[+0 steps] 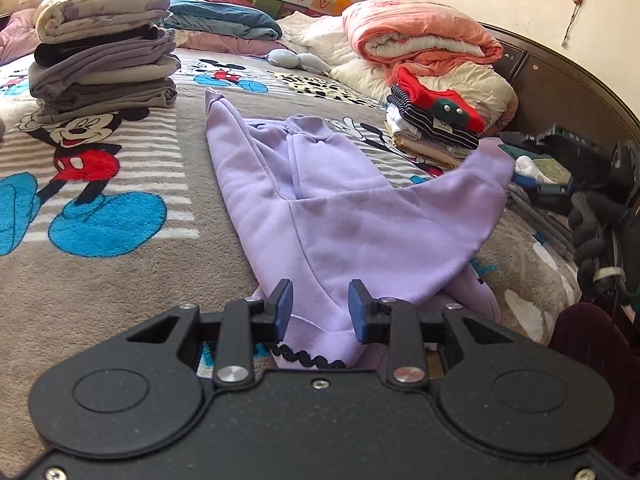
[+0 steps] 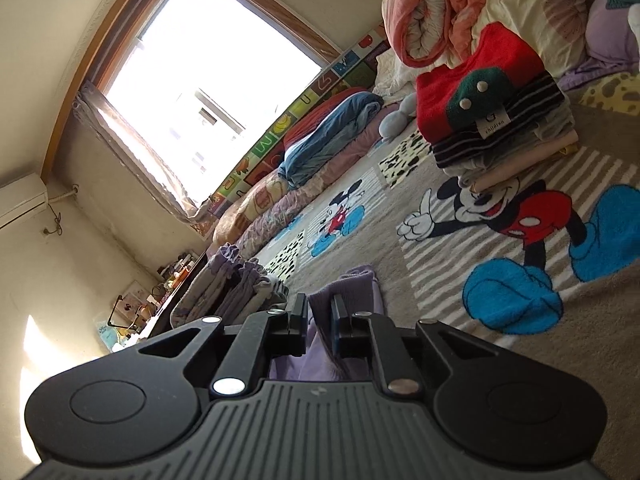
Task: Fold clothes
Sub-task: 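Lay the held sleeve along the sweatshirt body with the right tool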
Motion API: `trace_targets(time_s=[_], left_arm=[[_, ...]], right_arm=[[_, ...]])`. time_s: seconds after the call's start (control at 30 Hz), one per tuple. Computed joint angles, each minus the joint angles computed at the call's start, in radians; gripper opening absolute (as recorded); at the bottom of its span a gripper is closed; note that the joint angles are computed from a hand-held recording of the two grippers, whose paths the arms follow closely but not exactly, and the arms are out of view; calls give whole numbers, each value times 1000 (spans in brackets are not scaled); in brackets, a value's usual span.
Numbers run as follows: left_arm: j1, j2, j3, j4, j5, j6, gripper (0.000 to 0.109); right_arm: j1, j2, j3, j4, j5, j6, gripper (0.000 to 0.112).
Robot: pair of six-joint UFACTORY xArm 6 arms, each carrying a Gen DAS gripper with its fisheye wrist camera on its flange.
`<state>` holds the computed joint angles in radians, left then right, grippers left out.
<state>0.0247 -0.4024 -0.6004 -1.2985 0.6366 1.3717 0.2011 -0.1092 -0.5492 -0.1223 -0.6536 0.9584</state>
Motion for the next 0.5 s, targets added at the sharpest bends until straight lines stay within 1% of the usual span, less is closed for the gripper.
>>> trace_targets(time_s=[0.03,0.07,0.1,0.13,0.2,0.27,0.33,0.37,0.43,0.5], left_arm=[[1,-1,0,0,3,1,28],[2,-2,0,0,8,3,28],[3,-4,0,1,12,6,28],[2,-5,-1,1,14,9,28],[0,-6,-1,0,14,14,28],[-2,-7,0,0,14,18,28],[-3,-8,1,-3,13,25,28],[-4,-9,2,-5,13,28,28],[-7,-12,5,-7,10,34,28],[-10,-14,7,-7,9,38,28]], right_arm=[[26,-2,23,73,-2,-39,68],[64,0,52,177,-11,-76,77],[86,7,81,243,-26,-72,80],[97,24,105,266,-47,-26,80],[92,79,145,214,-128,132,79],[112,120,161,204,-168,199,78],[148,154,164,224,-196,230,75],[175,167,162,251,-217,224,75],[208,182,142,295,-209,177,75],[199,215,119,293,-234,180,75]])
